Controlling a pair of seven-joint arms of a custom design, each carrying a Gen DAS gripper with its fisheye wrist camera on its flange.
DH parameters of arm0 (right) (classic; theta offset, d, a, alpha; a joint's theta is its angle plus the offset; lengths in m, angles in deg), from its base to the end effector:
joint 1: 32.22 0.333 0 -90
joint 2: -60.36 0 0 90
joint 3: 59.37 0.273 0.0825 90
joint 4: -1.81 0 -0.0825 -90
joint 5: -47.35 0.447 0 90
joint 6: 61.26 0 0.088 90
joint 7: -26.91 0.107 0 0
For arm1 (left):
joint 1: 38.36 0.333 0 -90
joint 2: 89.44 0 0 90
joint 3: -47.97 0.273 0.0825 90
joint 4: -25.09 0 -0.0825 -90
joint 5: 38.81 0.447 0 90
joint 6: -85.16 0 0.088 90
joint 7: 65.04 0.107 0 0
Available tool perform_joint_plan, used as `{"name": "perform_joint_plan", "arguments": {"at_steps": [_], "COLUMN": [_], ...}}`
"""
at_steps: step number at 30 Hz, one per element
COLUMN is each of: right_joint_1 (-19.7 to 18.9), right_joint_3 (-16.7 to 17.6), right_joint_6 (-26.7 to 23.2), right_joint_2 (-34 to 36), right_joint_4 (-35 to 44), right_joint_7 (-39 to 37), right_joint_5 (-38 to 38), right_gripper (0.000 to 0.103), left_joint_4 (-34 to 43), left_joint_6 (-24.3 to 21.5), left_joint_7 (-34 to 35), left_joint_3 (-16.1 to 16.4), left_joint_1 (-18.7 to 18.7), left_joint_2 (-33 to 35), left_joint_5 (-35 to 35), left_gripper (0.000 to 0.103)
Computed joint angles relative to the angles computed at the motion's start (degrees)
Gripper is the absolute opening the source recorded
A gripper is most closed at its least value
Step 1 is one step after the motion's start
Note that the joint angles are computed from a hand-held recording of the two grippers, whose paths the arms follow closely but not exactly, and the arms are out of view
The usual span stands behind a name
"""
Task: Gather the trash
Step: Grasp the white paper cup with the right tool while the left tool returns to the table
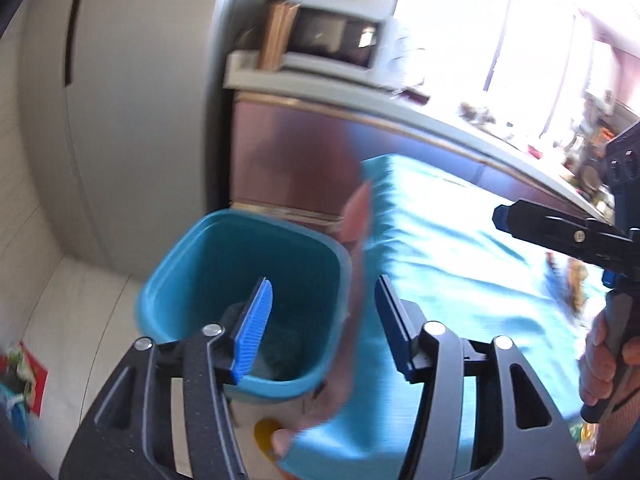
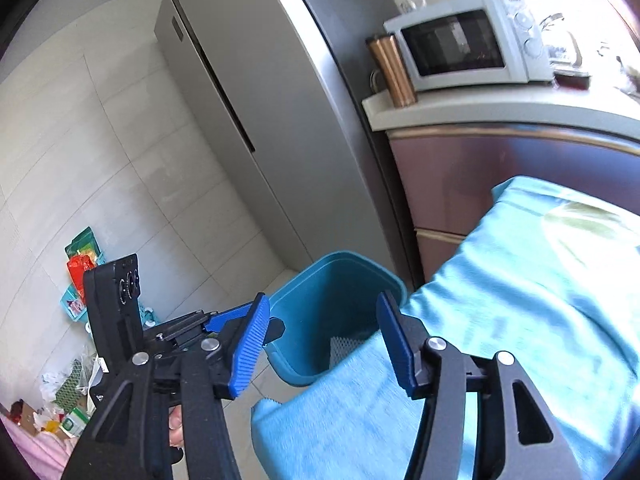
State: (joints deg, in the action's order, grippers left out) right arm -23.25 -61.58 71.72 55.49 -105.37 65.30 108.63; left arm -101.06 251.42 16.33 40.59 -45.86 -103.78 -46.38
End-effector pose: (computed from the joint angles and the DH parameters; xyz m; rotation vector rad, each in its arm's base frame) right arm 0.6393 0.0913 0.5595 -1.7689 1.0949 -0.0865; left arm 0.5774 -0.1495 0.5363 -1.7252 1.7411 -1.0946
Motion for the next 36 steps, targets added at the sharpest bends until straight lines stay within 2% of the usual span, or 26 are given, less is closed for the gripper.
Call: {"name": "perform_joint_plan", "arguments": {"at_steps": [3,7,15,20,24,30,36], "right_joint_1": [-0.73,-1.08,-1.93,-4.78,-7.06,-6.74,-4.94], "right_joint_3": [-1.35,-3.6,-8.14,-10.22,-11.16,-14.45,-16.13], "right_joint_6": [1.09,3.55,12.25,16.93,18.93,19.31,19.95], "right_joint_2": [-4.29,-9.66,-21.87,-27.48,-29.38,-30.92,-30.9], "right_joint_4": [-4.19,-9.14,-21.09,-27.73,-31.3,-34.44,-35.88], "right_joint_7": [-2.05,-3.3,-0.86,6.29,12.57,16.32,17.22], "right_joint_5": [1.09,1.48,-3.14,-10.22,-16.5,-20.75,-21.07], "right_gripper": [0.055,0.055,0.057,0.061,0.064,0.069,0.072], "left_joint_4": [0.31,2.1,6.35,8.56,11.38,16.25,21.35], "left_joint_6": [1.5,1.04,-3.75,-8.23,-11.22,-15.05,-18.01], "left_joint_7": [5.21,15.97,33.07,41.12,45.54,47.92,43.3], "left_joint_3": [1.0,3.18,1.33,-0.83,-3.14,-6.61,-9.19], "left_joint_1": [-3.96,-10.61,-16.57,-17.2,-16.58,-15.72,-14.74], "left_joint_2": [-0.35,0.38,3.14,4.88,7.12,11.5,16.7], "left_joint_5": [-3.82,-13.27,-28.1,-35.58,-38.28,-37.29,-30.76], "left_gripper": [0.058,0.058,0.059,0.059,0.062,0.064,0.066]}}
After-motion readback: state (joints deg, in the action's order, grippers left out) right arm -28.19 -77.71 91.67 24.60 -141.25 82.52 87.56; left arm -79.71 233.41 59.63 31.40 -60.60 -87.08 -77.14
